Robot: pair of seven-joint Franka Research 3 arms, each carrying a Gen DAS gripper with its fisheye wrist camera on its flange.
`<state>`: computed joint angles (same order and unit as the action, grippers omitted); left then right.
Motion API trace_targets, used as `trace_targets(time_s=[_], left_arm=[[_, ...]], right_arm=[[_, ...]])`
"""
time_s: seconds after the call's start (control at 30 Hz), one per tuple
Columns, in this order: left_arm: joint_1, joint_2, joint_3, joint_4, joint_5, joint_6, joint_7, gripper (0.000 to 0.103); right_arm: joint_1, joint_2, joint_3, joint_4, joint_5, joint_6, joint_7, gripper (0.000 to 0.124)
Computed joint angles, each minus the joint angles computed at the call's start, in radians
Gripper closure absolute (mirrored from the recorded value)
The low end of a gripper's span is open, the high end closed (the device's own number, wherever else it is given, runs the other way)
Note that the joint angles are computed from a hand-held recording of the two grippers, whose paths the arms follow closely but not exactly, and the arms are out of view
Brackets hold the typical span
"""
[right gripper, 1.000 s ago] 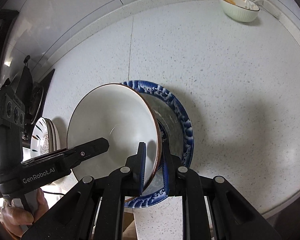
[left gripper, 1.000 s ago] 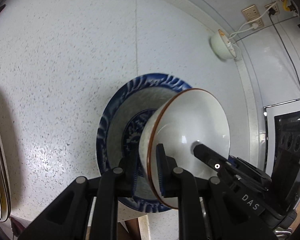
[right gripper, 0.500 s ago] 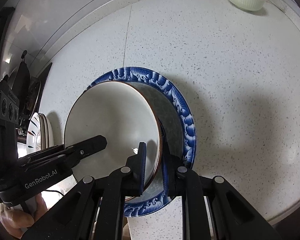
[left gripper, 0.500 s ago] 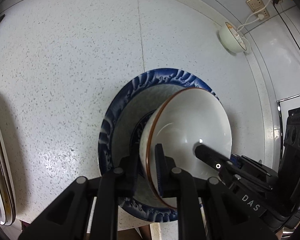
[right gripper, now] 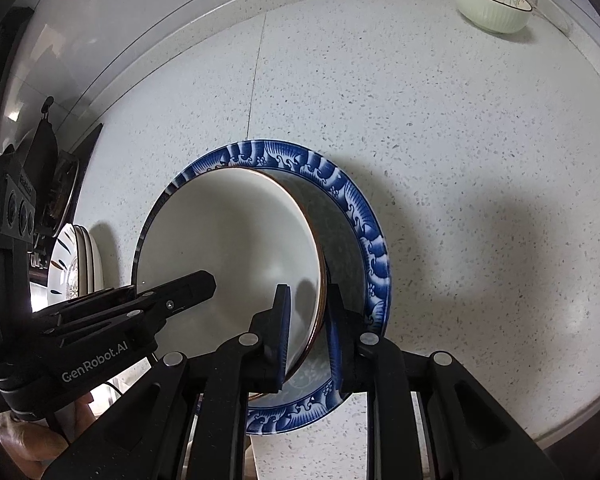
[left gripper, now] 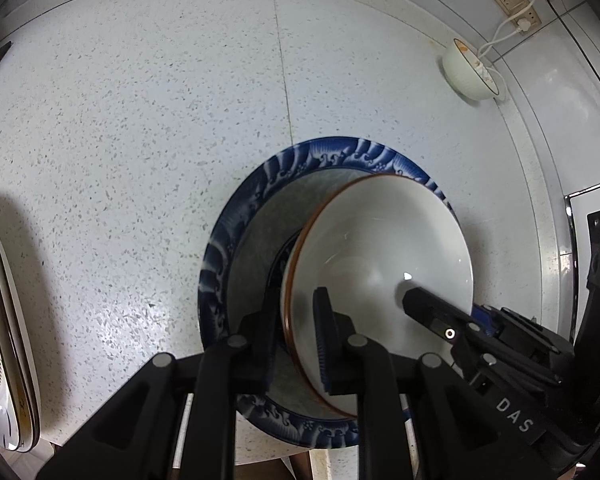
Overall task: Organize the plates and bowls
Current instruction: 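Carry the brown-rimmed white bowl and lower it into the blue-and-white bowl, then open both grippers and pull them back from the bowls, then reach both grippers to the yellow-flower bowl and close on its rim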
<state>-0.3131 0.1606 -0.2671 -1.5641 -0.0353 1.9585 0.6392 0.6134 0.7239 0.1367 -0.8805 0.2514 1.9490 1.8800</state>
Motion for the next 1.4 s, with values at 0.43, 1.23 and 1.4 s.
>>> trace_targets(time_s=[0.43,1.23,1.4], left_arm=[[-0.002,-0.045,0.0,-0.014,0.035,0.008,0.042,0.078],[0.003,0.015,0.014,0.162,0.124,0.005,0.113,0.026],[-0.006,0.154,0.02,0.352,0.132,-0.042,0.146,0.026]], right_arm=[[-0.001,-0.098,-0.008,-0.124,-0.03,0.11,-0.021,0.088],[-0.099,-0.208,0.005,-0.307,0.054,0.316,-0.036,0.028],[-0.125,-0.158,0.001,-0.231,0.066,0.3,-0.048,0.027]])
